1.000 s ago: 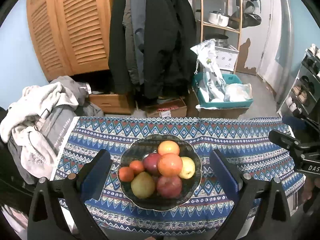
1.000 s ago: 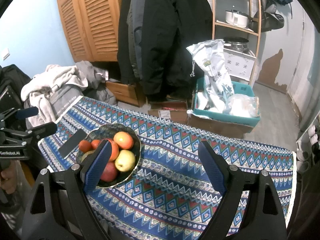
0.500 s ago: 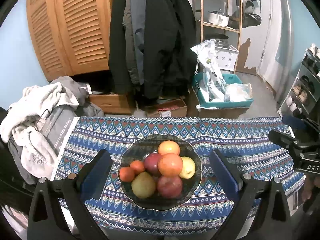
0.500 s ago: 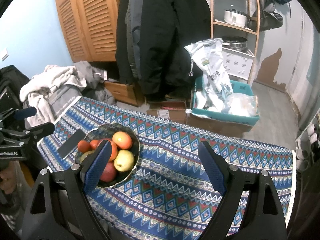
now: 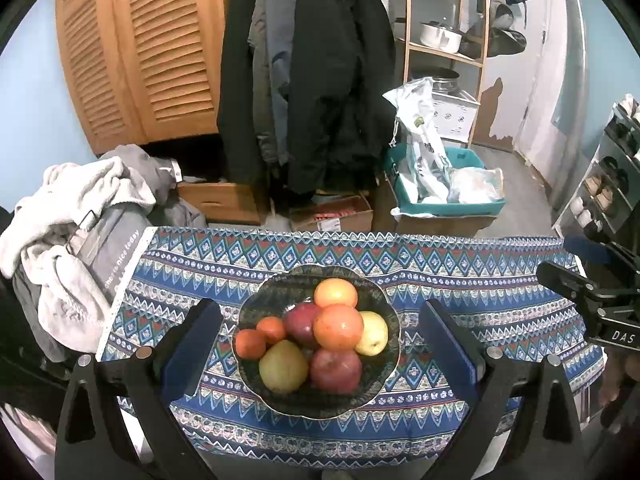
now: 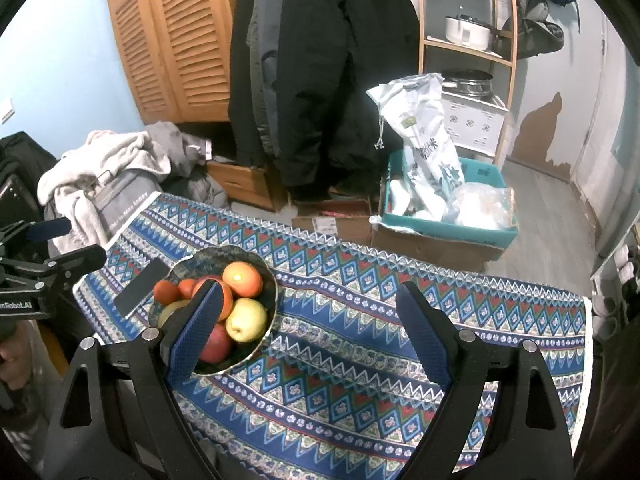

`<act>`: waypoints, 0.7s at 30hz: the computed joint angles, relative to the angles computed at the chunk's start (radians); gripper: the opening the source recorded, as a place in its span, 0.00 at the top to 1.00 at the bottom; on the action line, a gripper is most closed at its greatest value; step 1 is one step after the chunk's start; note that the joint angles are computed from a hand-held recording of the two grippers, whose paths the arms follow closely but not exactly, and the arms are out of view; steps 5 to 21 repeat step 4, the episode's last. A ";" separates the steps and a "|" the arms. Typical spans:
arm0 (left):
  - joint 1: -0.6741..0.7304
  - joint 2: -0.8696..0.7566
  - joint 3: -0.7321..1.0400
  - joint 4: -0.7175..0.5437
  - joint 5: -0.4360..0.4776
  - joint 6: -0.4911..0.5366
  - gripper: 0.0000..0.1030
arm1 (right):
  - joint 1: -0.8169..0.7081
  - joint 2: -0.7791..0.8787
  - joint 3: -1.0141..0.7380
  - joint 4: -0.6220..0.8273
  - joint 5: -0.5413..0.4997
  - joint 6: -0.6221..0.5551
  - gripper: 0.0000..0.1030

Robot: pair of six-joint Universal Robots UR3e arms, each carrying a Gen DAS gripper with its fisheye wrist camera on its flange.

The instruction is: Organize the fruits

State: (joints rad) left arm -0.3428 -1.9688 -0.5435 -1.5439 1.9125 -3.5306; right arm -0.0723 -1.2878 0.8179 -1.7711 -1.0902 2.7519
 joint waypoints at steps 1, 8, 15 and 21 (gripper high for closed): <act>0.004 0.004 -0.005 0.004 -0.005 0.001 0.03 | 0.000 0.000 -0.001 0.001 0.000 0.000 0.15; 0.004 0.002 -0.001 0.001 -0.005 -0.001 0.03 | -0.001 -0.002 0.005 -0.002 0.000 0.000 0.15; 0.004 0.002 -0.001 0.001 -0.005 -0.001 0.03 | -0.001 -0.002 0.005 -0.002 0.000 0.000 0.15; 0.004 0.002 -0.001 0.001 -0.005 -0.001 0.03 | -0.001 -0.002 0.005 -0.002 0.000 0.000 0.15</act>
